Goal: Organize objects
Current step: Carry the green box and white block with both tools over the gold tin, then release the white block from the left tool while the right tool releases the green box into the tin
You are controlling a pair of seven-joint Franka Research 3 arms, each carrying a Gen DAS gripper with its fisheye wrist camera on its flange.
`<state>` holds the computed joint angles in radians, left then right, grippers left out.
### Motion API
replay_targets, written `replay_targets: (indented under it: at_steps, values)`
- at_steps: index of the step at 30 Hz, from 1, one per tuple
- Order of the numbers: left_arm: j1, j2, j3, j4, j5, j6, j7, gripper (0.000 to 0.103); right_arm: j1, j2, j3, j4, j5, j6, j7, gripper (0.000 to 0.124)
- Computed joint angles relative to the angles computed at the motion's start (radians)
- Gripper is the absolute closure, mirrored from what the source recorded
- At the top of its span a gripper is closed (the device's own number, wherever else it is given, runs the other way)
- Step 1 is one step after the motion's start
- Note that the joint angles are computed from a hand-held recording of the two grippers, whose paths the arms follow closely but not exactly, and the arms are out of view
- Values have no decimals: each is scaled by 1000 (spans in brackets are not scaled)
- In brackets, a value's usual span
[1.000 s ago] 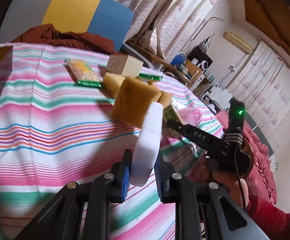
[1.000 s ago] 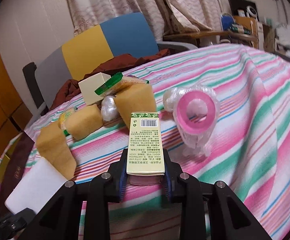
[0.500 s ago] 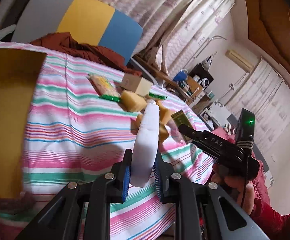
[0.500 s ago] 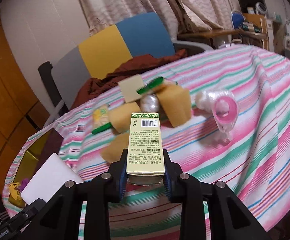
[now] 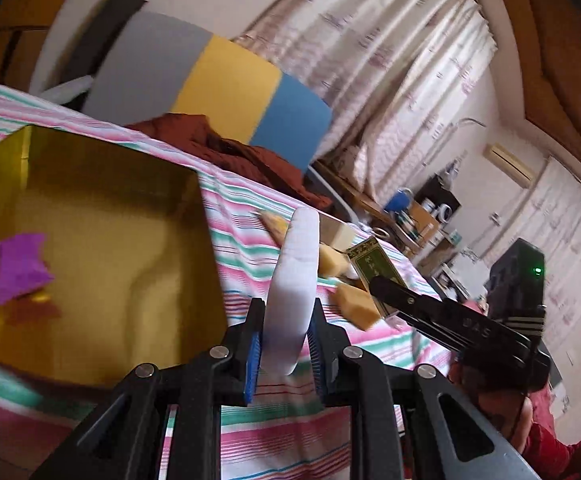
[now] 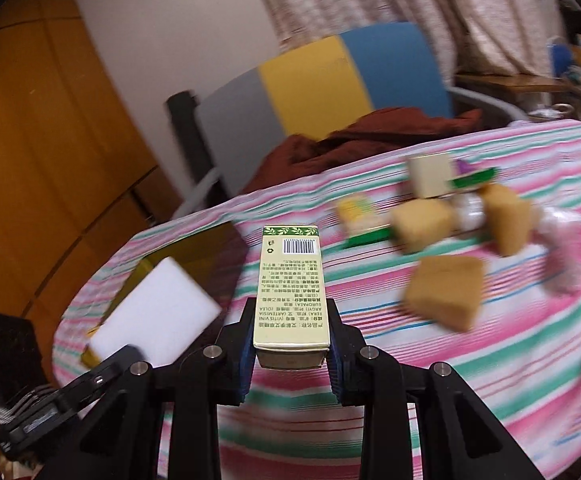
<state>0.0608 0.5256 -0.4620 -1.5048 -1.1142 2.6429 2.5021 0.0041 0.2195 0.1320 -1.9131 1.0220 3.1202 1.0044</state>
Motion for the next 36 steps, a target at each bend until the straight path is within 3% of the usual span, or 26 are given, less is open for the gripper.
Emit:
replay_targets:
  at_steps: [3,8,19,21,26,28,31,32,36]
  values:
    - [3,1,18,-3,12,33,-31,83,-1,26,39,45,45,-35,-55,94]
    - [13,17,39,1,67,89,-107,83,43,77,37,120,10,-96,-45,94]
    - [40,32,28,-30,295,185,-293,83,130,197,-10,240,-259,-160,207,91]
    - [44,38,21,-27,336,185,-328,83,136,205,-15,247,-298,-167,251,82]
    - [55,46,10,-28,419,185,-416,75,90,192,47,224,-271,-127,214,71]
    - [40,31,28,-51,461,229,-472,66,81,180,56,208,-260,-111,207,69]
    - [59,18,3,-83,488,301,-501,60,63,165,74,188,-224,-94,191,66]
    - [58,13,4,-93,503,328,-520,54,54,161,82,182,-206,-88,184,63]
    - [90,9,-37,-113,535,392,-549,53,43,147,89,162,-165,-66,172,62]
